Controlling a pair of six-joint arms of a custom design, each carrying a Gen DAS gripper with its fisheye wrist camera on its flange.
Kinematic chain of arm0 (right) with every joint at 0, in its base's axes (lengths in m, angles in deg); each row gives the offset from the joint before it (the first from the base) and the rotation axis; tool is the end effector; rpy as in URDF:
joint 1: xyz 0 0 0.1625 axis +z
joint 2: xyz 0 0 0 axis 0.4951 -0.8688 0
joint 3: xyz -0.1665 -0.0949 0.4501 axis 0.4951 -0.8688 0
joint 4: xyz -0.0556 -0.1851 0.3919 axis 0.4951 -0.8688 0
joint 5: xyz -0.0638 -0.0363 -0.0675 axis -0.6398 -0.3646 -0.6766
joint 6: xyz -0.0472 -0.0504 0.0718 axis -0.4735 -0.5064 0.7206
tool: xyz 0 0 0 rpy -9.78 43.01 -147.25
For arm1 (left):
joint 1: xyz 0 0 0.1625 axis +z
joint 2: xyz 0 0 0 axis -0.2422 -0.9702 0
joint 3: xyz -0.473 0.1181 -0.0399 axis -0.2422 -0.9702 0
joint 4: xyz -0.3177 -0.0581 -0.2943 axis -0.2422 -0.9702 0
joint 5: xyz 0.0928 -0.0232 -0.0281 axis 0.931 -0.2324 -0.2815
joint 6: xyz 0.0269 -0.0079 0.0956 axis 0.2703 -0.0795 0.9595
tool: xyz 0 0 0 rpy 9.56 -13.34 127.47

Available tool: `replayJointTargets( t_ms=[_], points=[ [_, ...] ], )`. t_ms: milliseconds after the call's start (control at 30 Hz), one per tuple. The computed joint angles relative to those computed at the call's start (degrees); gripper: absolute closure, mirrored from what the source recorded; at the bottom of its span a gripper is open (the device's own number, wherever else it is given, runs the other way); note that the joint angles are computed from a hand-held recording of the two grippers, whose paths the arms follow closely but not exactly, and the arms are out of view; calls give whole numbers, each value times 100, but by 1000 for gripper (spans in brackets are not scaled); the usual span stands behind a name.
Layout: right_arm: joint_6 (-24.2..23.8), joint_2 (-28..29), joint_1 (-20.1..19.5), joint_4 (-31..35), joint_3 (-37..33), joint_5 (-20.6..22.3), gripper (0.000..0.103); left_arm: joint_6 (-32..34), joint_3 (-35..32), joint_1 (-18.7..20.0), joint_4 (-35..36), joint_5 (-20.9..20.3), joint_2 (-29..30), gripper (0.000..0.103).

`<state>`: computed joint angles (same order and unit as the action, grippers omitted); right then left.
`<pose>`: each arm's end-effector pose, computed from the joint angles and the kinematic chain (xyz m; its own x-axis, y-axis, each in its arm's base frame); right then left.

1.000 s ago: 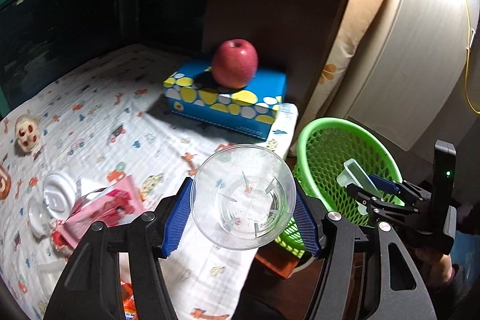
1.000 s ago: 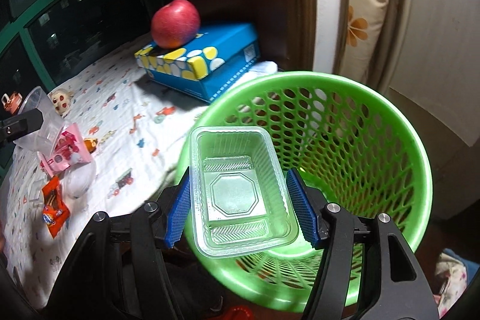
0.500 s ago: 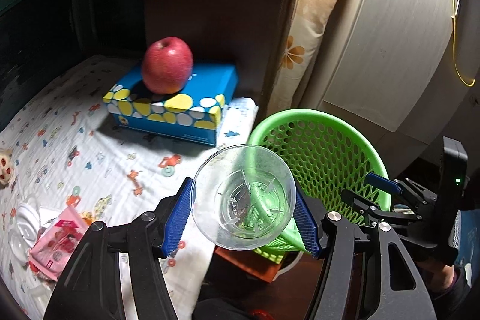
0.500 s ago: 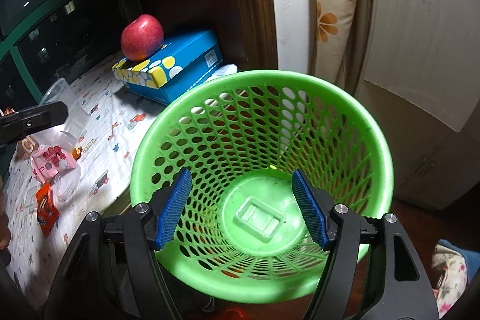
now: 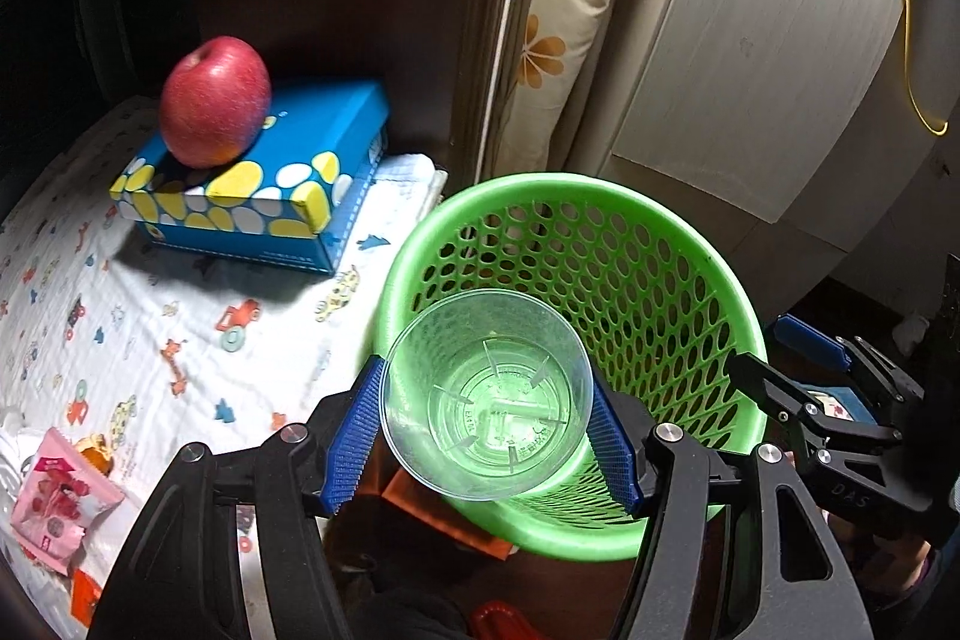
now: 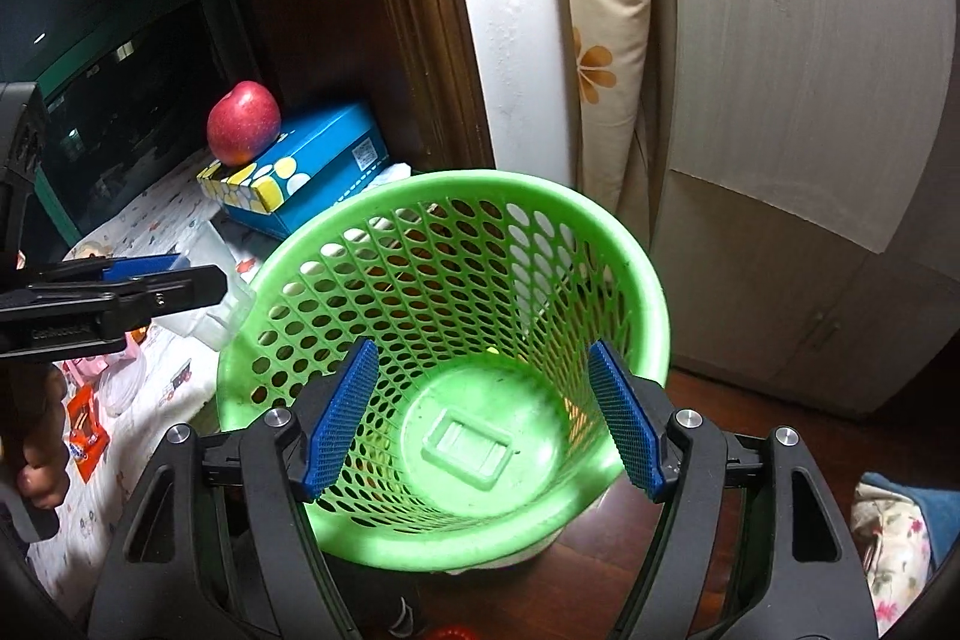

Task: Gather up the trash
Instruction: 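Open the left tool over the green basket to drop the round cup, then move both tools back over the trash on the bed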

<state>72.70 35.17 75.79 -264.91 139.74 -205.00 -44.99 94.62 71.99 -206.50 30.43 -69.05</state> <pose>0.1876 -0.4020 0.0367 -0.8119 0.0363 0.5827 -0.4044 0.6849 -0.6061 -0.0928 -0.4968 0.1593 -0.7320 0.4298 -0.5286 0.6101 0.7587 -0.2281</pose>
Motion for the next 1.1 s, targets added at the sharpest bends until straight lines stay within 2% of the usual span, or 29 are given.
replayJointTargets(
  t_ms=[233, 267, 500, 667, 867, 967, 1100],
  points=[
    [20, -71, -144, -66, 145, 114, 31, -103, -29, -70, 10, -81, 208, 33],
    [27, -87, -160, -56, 162, 140, 31, -147, -33, -78, 15, -93, 230, 29],
    [87, -165, -146, 80, 197, 234, 31, -339, 86, -121, -80, -16, 104, 28],
    [-58, -139, -11, 69, 141, 294, 30, -503, 316, -85, -162, 297, -235, 28],
    [-102, -30, 207, 90, 16, 426, 28, -717, 614, 44, -157, 919, -803, 28],
    [-113, 74, 333, 127, -87, 441, 28, -853, 703, 168, -18, 1315, -1134, 28],
    [-10, 214, 520, 290, -246, 540, 27, -914, 783, 410, 207, 1524, -1666, 28]
  ],
)
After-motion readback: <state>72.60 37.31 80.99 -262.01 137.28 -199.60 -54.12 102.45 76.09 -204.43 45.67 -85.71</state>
